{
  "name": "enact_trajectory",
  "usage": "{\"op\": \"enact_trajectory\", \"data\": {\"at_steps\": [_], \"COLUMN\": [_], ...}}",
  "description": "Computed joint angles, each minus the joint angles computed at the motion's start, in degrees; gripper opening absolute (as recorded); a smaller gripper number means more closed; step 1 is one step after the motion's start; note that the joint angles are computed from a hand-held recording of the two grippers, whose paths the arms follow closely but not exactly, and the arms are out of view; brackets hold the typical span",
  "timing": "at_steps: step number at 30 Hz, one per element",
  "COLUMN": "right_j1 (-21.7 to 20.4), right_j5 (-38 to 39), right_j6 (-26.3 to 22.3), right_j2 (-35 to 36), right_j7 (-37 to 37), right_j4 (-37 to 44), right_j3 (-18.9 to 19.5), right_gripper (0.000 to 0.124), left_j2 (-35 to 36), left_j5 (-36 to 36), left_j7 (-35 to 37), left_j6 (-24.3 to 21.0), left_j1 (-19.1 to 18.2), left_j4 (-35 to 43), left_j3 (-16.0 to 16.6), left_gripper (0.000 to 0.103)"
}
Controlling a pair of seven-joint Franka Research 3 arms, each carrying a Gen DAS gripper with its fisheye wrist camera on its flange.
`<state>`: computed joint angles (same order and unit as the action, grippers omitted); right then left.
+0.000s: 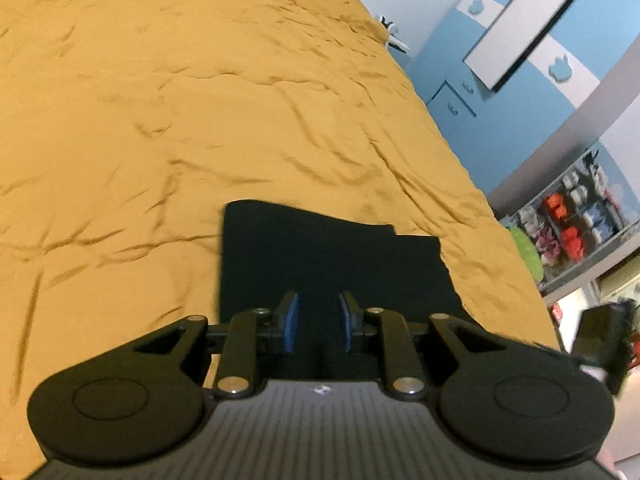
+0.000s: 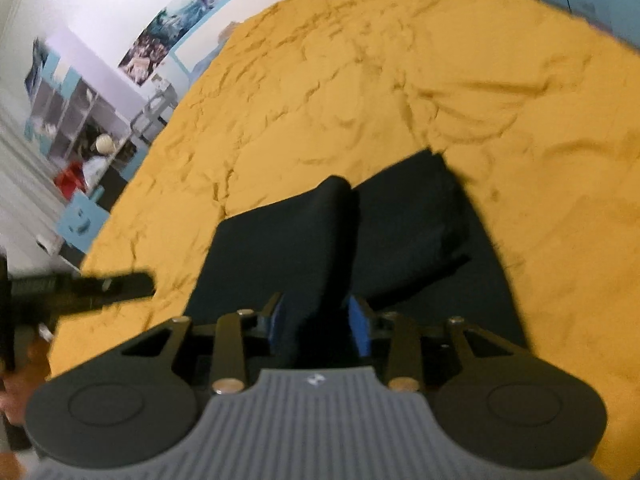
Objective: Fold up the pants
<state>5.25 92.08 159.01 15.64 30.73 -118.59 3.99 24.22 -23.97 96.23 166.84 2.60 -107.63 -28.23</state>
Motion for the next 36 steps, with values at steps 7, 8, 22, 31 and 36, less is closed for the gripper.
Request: {"op": "enact_trajectory", "data": {"at_steps": [7,8,22,31,36], "right_j1": [-0.2,0.2,-0.1,-5.0,-5.6], "right_j5": [-0.8,-2.0,-32.6,-38.2,-41.1], "right_j6": [-0.4,0.4,-4.2,-4.9,-3.7], "right_j2": [2.5,1.9,-5.9,-1.0,2.2], "right_j7": [5.7,5.8,19.0,26.5,28.5], "right_j4": [2.7,2.7,7.7,8.0,8.2], "right_j3": [0.8,0.9,-2.5,-2.8,-2.6], "right_gripper": [0.004,0.004,0.002,0.002,0.002], "left_j2": [-2.6,-2.5,-2.1,-0.6,0.9], "left_j5": [-7.5,-8.0,-15.1,-10.8,-7.3], "left_j7": [3.3,3.6,10.7,8.1,4.6], "left_j6": [3.4,3.8,5.8,4.4,3.3], "left_j1": [6.5,6.7,9.7,6.2,4.4], "left_j4": [-6.2,-6.5,-7.3,-5.5,-4.0], "left_j3": [-3.5,-3.5,-7.7,-4.7,-2.7], "left_gripper": [0.023,0.023,0.023,0.022,0.022]}}
